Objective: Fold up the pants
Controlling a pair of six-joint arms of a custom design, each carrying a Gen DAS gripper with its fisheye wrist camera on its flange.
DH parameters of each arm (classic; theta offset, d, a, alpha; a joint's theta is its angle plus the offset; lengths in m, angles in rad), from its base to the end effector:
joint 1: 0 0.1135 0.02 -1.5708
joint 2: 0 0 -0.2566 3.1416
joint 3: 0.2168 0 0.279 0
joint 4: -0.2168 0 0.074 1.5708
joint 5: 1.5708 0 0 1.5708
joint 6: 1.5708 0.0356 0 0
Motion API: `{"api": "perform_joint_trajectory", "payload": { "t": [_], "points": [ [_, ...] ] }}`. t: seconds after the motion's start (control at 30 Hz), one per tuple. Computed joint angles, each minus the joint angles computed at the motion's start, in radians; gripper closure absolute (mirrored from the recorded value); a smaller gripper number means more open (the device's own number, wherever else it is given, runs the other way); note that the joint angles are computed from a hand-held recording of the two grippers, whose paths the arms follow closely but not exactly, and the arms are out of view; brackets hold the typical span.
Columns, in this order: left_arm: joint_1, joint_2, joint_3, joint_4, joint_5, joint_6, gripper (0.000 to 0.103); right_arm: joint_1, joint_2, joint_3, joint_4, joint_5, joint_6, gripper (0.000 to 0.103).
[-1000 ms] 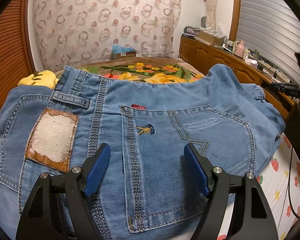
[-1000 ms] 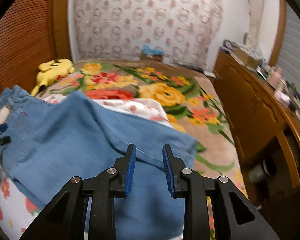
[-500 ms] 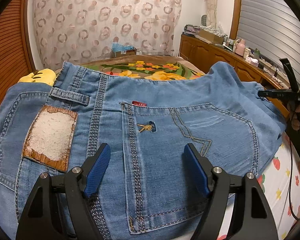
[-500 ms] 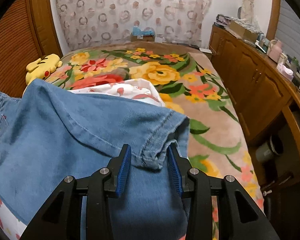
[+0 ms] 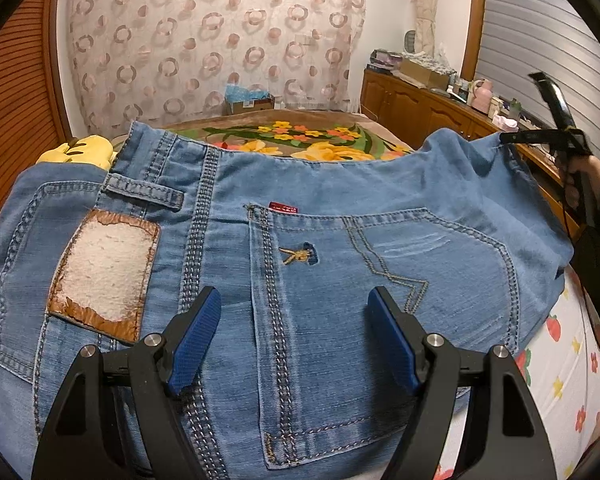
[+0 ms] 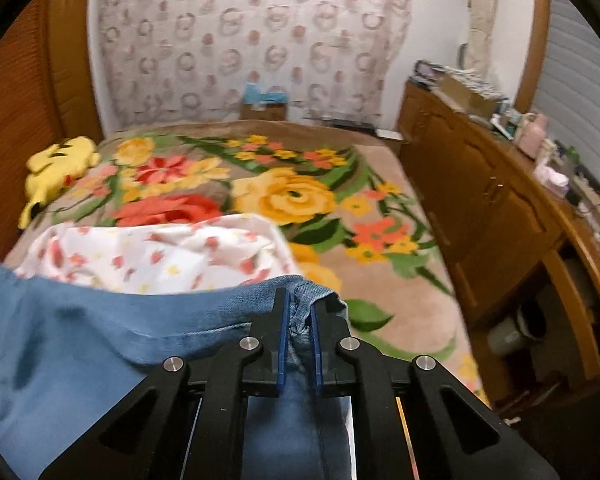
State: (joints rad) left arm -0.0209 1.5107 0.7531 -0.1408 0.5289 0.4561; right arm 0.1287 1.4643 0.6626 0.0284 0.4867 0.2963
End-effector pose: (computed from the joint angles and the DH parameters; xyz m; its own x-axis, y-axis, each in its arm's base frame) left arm 0.3086 -0.0244 0.1441 -0.5559 0.3920 -0.7331 0.6428 0.7618 -0.0801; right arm 0.3005 0.0221 0.1409 -0.5987 0.1828 -0.7798 0.4112 0.9056 -0.1035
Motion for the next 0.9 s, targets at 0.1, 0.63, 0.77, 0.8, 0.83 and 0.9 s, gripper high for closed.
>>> {"api": "perform_joint_trajectory", "payload": {
  "t": [0.1,0.63,0.77,0.8,0.83,0.9],
  "points": [
    [0.003,0.001,0.000,-0.001,0.002,0.003,0.026,-0.038,0.047,-0.003,0.036,-0.022,-0.005,0.094],
    [0.009,-0.008,0.002,-0.012,0.004,0.011,0.026,0.125,-0.549,-0.402,-0.149,-0.027,0.101,0.068],
    [0.000,-0.036,-0.005,-0.011,-0.025,0.008,0.026,0.268,-0.771,-0.448,-0.336,0.044,0.171,0.068],
    [0.003,-0.048,-0.005,-0.017,-0.028,0.010,0.026,0.291,-0.804,-0.452,-0.363,0.049,0.179,0.068],
    [0.011,-0.062,-0.002,-0.031,-0.027,0.015,0.026,0.313,-0.841,-0.464,-0.384,0.053,0.187,0.068],
    [0.031,-0.094,-0.006,-0.049,-0.029,0.025,0.026,0.361,-0.891,-0.490,-0.407,0.065,0.196,0.067]
  ]
}}
